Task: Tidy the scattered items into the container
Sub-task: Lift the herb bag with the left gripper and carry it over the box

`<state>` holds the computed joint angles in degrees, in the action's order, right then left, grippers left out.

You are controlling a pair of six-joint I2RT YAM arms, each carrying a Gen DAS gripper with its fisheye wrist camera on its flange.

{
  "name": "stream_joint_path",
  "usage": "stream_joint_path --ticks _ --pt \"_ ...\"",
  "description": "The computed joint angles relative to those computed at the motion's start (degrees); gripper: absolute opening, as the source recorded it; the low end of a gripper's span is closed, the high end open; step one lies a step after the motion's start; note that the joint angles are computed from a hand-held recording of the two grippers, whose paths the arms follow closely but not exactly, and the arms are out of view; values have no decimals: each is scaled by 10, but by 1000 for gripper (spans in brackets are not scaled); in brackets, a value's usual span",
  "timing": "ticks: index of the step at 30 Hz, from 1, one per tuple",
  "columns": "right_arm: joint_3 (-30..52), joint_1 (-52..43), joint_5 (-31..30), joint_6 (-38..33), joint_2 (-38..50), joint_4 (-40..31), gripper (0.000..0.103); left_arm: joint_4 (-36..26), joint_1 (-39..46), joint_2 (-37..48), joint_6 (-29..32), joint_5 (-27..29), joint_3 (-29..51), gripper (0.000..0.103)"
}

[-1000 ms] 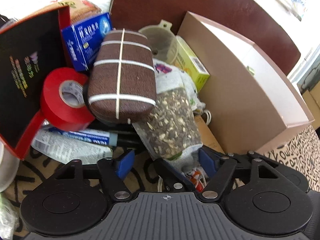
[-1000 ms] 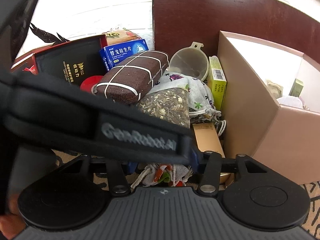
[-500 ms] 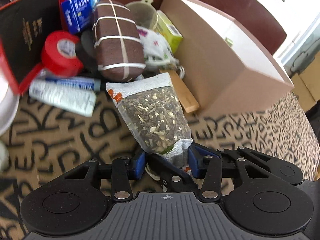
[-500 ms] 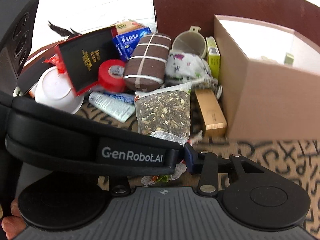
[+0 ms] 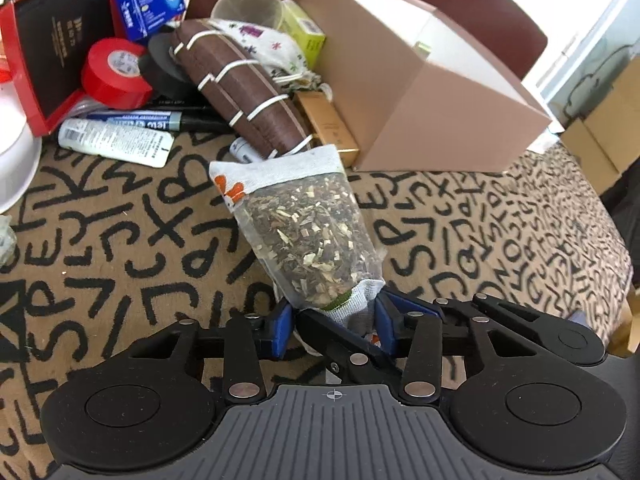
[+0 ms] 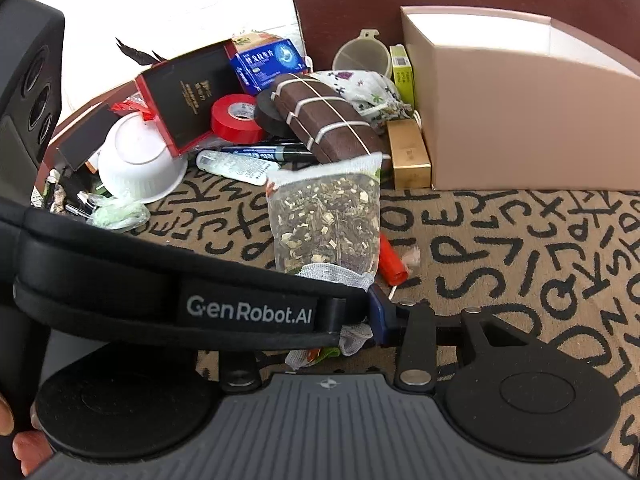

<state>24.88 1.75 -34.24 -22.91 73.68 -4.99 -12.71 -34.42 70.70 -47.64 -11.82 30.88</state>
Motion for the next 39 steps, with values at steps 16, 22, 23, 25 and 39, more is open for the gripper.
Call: stream_joint_path --ticks 16,22,23,25,39 --pt "140 -111 -82 -63 -98 -168 47 -108 -29 19 64 -72 222 42" --pt "264 -89 -57 -17 -23 -144 48 -99 56 98 137 -9 349 43" --pt "286 -82 -50 -6 -5 -139 48 -102 73 120 144 5 377 43" --pt "339 -65 -33 18 43 -130 48 -110 105 166 158 32 436 43" --pt "698 -2 64 68 398 -162 47 -99 242 492 172 205 731 44"
